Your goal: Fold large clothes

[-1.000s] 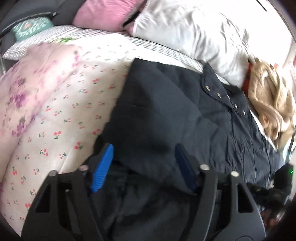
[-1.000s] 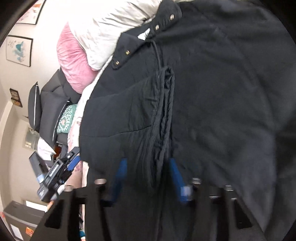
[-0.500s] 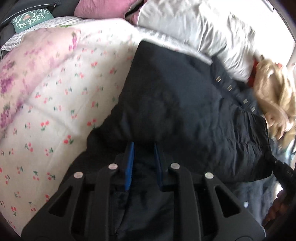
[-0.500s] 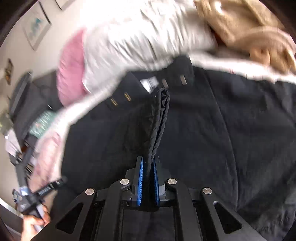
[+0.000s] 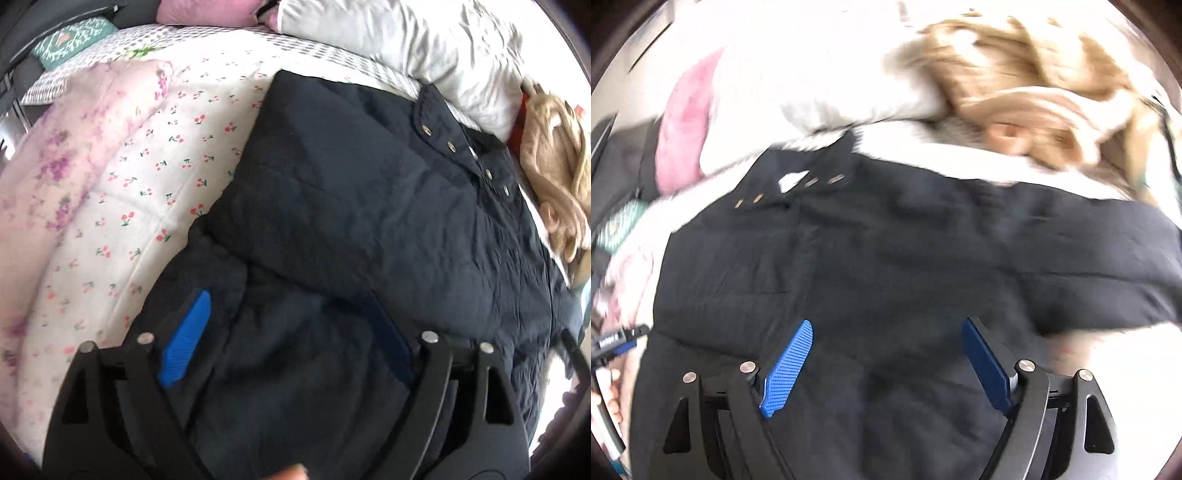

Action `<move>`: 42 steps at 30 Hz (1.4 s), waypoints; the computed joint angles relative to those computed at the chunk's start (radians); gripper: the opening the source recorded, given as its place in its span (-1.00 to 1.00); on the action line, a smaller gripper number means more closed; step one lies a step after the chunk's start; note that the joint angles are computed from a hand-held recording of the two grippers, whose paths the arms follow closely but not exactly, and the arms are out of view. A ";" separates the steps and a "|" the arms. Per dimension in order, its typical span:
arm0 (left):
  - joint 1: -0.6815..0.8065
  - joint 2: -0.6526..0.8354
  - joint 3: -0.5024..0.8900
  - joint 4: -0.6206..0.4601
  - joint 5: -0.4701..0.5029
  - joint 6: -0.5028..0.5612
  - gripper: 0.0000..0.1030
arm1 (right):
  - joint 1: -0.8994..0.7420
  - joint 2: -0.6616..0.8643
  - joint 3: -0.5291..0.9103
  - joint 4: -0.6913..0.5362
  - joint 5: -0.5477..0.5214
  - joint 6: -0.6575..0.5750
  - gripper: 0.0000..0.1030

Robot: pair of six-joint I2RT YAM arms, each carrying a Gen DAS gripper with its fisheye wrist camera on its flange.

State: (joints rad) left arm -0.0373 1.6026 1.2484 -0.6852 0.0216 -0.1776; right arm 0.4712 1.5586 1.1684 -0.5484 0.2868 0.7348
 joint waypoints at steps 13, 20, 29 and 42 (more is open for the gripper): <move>-0.124 -0.267 -0.231 0.060 0.121 -0.084 0.99 | -0.697 -0.584 -0.488 -0.057 -0.320 0.010 0.64; -0.155 -0.212 -0.305 0.187 0.178 -0.116 0.99 | -1.140 -0.554 -0.604 0.099 -0.589 -0.043 0.64; -0.187 -0.155 -0.264 0.177 0.142 -0.153 0.99 | -1.271 -0.521 -0.721 0.398 -0.660 0.032 0.10; -0.195 -0.222 -0.244 0.161 -0.018 -0.051 0.99 | -0.984 -0.827 -0.584 0.304 -0.369 0.045 -0.85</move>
State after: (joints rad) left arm -0.2320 1.3810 1.0047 -0.5243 0.0037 -0.2288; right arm -0.5128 0.7318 0.5842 -0.2439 -0.0823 0.7801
